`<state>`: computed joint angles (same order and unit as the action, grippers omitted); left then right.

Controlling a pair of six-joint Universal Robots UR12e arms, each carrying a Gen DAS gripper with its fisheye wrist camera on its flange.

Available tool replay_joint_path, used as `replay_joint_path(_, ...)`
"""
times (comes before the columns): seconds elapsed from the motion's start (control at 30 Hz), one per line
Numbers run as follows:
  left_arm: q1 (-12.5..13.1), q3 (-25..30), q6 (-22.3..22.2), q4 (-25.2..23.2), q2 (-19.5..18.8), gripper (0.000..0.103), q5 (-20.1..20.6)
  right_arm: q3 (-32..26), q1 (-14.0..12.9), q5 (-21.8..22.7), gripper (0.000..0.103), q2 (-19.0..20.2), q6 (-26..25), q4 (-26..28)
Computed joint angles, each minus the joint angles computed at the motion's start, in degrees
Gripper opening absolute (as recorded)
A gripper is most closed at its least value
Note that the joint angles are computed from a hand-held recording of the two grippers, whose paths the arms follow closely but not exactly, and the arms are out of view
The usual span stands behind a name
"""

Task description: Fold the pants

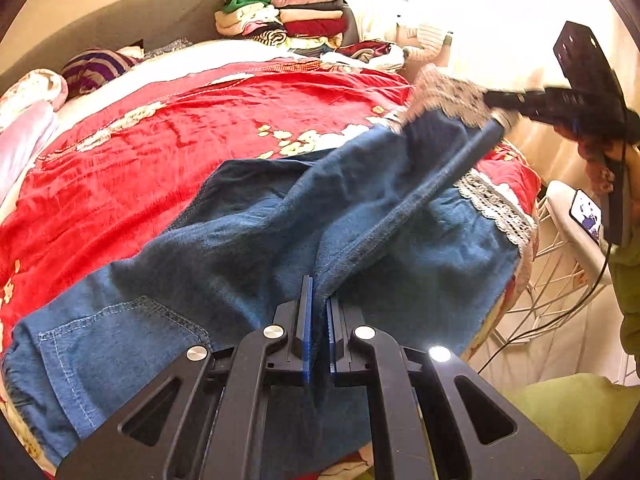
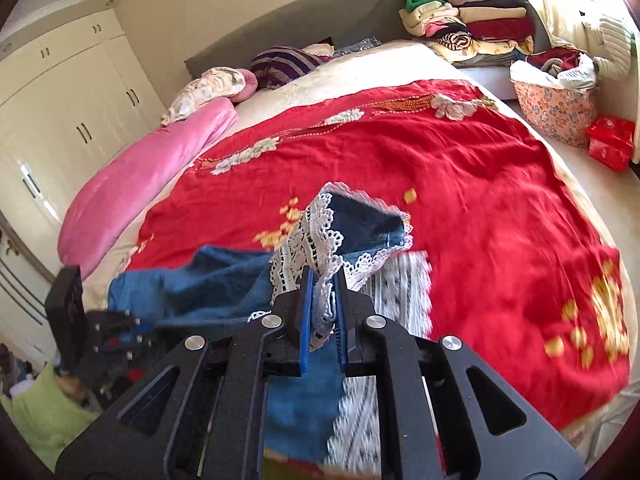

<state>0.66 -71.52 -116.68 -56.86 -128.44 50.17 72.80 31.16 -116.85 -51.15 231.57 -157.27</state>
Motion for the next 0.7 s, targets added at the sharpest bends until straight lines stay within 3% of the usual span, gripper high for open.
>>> replay_joint_path(0.23, 0.1, -2.21, 3.13, -0.84, 1.27, 0.005, 0.98, 3.8, 1.19, -0.56, 0.005, -0.97, 4.69, -0.6)
replay_joint_path(0.53, -0.19, -3.68, 5.78, -1.14, 1.89, 0.008, 3.41, 8.25, 1.42, 3.91, 0.01, -1.86, 11.33, -1.09)
replay_joint_path(0.7, -0.24, -4.88, 7.11, -0.57, 2.39, 0.008, 4.53, 9.21, 1.85, 4.37, 0.013, -2.2, 10.3, -1.54)
